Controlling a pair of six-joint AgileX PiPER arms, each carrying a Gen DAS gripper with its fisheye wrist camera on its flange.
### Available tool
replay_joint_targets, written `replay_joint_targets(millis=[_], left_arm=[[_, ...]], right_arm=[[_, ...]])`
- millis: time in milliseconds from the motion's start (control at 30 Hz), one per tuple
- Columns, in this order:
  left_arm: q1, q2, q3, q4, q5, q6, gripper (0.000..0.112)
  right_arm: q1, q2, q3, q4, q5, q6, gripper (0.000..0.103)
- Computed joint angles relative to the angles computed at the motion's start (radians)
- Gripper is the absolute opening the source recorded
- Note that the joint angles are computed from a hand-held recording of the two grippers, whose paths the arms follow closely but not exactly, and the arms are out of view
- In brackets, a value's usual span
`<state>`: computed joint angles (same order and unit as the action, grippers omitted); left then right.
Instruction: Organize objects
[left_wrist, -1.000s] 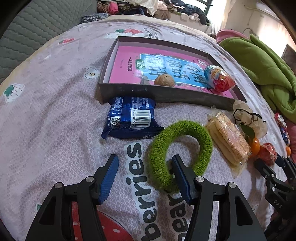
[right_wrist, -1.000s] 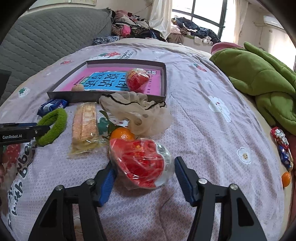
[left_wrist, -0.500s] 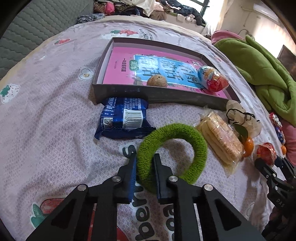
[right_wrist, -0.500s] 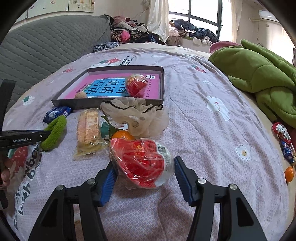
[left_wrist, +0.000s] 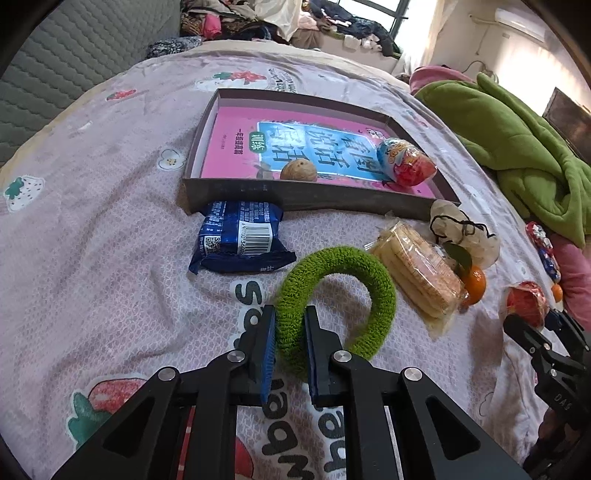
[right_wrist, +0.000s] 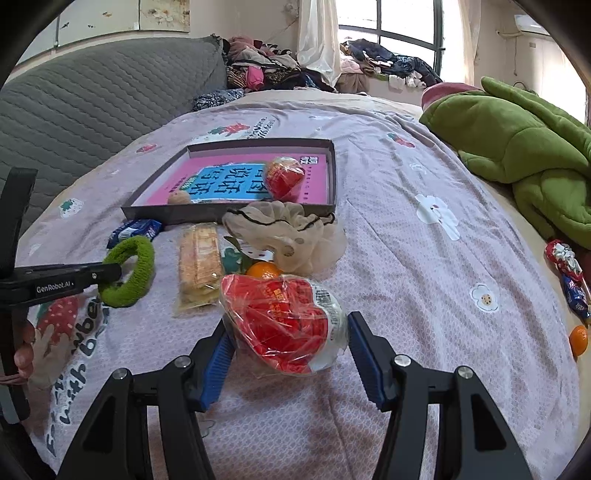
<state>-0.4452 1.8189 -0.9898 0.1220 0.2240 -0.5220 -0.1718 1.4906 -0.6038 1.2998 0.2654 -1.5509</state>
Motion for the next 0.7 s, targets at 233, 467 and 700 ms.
replay_joint_targets(millis=[233,467,700], left_arm=[[0.0,-0.041,0.03,-0.003,-0.005,0.004,0.014],[-0.017,-0.094,0.063,0.076,-0.001,-0.071,0.014],[-0.026,-0.153,0.093,0.152,0.009,-0.149,0.014]], right_arm=[[0.026,-0.044,0.004,-0.109,0.001,0.115,0.06],[0.047,-0.083,0.013,-0.162,0.005,0.182,0.06],[0.073,-0.128,0.024,-0.211,0.02,0.252,0.06]])
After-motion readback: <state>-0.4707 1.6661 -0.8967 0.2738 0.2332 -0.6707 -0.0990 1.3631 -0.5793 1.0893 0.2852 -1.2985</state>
